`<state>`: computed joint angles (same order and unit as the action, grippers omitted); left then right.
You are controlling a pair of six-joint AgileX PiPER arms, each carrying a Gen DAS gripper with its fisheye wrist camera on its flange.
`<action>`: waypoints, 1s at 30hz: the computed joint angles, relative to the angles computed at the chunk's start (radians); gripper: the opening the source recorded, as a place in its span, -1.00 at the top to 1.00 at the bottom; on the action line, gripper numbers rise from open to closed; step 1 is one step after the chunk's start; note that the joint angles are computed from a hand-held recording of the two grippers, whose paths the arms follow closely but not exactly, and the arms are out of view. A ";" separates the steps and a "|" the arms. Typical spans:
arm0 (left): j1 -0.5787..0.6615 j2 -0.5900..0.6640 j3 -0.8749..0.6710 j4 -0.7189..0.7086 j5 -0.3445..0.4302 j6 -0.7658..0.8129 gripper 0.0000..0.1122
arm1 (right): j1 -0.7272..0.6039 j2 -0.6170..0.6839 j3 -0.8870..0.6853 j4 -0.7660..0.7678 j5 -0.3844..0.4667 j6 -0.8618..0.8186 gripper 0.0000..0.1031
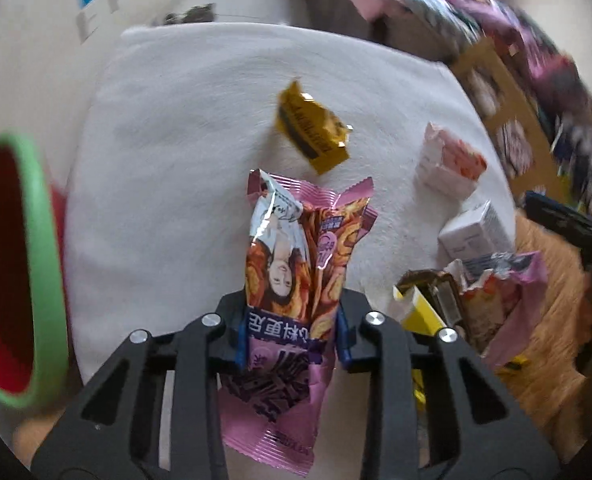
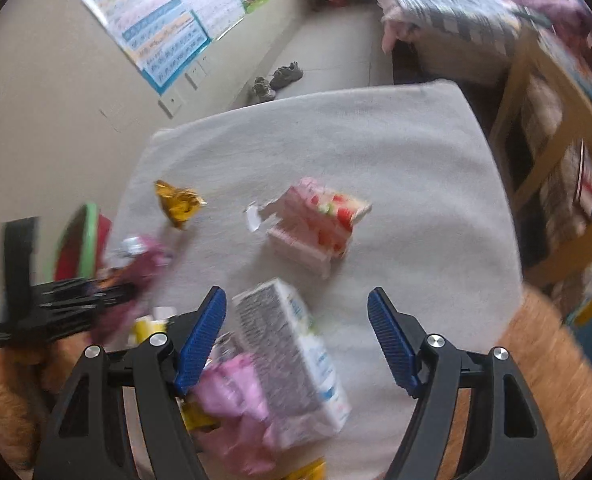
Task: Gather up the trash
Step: 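Grasp the pink snack bag with the left tool, then grasp the pink strawberry box with the right tool while the left tool holds the pink bag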
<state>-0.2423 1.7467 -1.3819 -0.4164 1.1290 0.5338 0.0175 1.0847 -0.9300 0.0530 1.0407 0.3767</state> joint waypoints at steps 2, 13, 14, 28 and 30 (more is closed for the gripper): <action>0.035 -0.040 0.048 -0.021 0.005 -0.014 0.45 | -0.014 0.052 -0.016 -0.013 -0.011 -0.053 -0.38; 0.094 -0.085 0.183 -0.025 0.002 -0.060 0.25 | -0.018 0.350 -0.138 -0.073 0.000 -0.258 -0.41; 0.111 -0.085 0.180 -0.024 0.014 -0.046 0.23 | -0.019 0.357 -0.137 -0.076 0.000 -0.259 -0.41; 0.156 -0.101 0.182 -0.052 0.053 0.000 -0.02 | -0.161 0.187 -0.011 0.137 -0.060 -0.327 0.85; 0.166 -0.107 0.188 -0.060 0.061 0.012 -0.02 | -0.177 0.174 -0.003 0.175 -0.057 -0.337 0.85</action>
<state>-0.0762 1.6395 -1.1936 -0.4765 1.1900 0.5460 -0.1597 1.2585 -0.9331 0.2278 0.9834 0.0392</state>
